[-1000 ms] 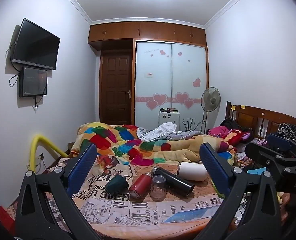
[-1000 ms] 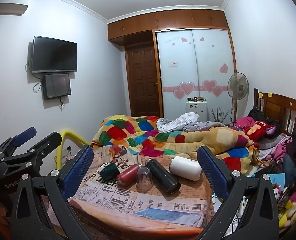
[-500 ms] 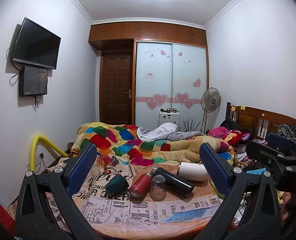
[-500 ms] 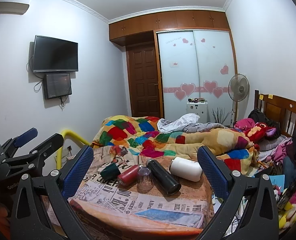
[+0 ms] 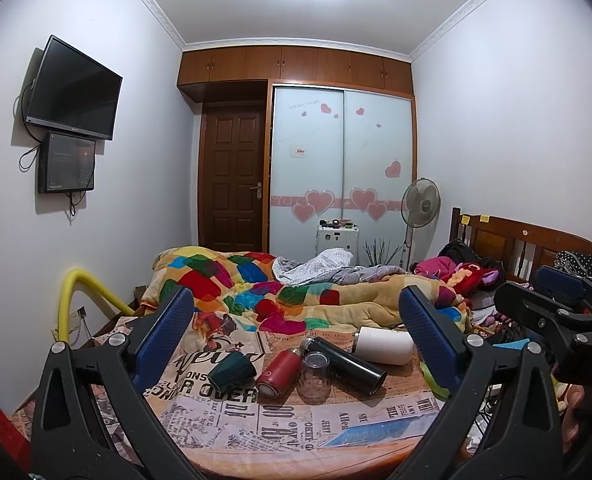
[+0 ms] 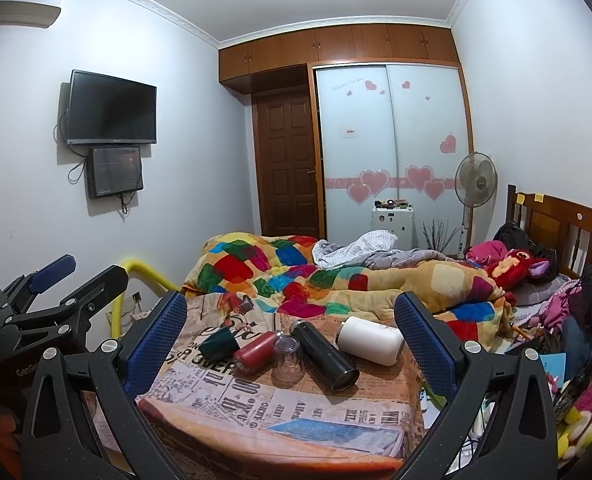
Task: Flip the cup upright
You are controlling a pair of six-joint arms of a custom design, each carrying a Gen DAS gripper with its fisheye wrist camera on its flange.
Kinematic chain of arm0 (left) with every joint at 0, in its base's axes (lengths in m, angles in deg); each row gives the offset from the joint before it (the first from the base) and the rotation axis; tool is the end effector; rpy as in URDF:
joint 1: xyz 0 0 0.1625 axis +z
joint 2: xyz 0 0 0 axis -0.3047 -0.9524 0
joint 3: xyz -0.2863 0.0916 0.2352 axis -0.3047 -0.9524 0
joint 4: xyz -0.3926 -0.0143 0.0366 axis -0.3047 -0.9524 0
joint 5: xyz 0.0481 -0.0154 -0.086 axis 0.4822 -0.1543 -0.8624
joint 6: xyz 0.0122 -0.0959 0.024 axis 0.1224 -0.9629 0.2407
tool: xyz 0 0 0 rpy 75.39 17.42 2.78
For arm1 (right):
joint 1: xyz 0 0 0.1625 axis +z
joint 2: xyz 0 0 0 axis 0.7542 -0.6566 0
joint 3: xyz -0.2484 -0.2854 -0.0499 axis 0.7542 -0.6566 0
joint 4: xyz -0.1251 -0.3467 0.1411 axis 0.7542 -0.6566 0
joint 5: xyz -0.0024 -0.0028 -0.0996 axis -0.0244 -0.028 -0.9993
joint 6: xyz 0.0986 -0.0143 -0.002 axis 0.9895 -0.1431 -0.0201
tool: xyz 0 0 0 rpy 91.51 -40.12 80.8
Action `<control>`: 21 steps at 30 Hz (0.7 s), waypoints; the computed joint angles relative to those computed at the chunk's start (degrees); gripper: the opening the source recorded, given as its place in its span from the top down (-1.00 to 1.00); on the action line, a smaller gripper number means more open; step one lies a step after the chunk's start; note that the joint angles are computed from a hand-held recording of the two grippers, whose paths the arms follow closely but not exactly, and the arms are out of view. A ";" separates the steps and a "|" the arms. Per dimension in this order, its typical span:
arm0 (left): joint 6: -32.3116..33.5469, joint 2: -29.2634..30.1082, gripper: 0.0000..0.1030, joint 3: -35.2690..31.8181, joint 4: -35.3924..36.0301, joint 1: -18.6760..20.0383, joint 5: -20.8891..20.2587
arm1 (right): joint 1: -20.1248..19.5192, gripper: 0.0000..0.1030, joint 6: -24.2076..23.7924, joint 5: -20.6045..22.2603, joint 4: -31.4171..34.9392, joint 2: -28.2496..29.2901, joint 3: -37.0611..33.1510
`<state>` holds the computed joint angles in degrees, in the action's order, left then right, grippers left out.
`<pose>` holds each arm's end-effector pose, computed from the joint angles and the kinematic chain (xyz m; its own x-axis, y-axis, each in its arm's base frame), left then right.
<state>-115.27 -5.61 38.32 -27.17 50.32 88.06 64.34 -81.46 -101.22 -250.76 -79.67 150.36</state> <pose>-0.4219 -0.4874 0.1259 -0.5983 0.5836 -0.5491 0.7360 0.1292 -0.6646 0.2296 -0.3710 0.3505 -0.7306 0.2953 0.6156 -0.5835 0.1981 -0.7876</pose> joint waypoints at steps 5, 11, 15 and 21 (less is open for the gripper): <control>-0.14 -0.05 -1.00 0.06 -0.08 -0.06 -0.02 | 0.07 -1.00 -0.22 -0.05 0.14 -0.07 0.02; -0.41 -0.19 -1.00 -0.30 0.54 -0.64 -0.36 | -0.05 -1.00 -0.18 0.22 0.21 -0.45 0.27; -0.52 -0.22 -1.00 -0.61 0.55 -0.85 -0.33 | 0.00 -1.00 -0.20 0.11 0.30 -0.36 0.18; -0.34 -0.58 -1.00 -0.08 0.11 -0.72 -0.10 | 0.04 -1.00 -0.33 0.14 0.02 -0.11 0.11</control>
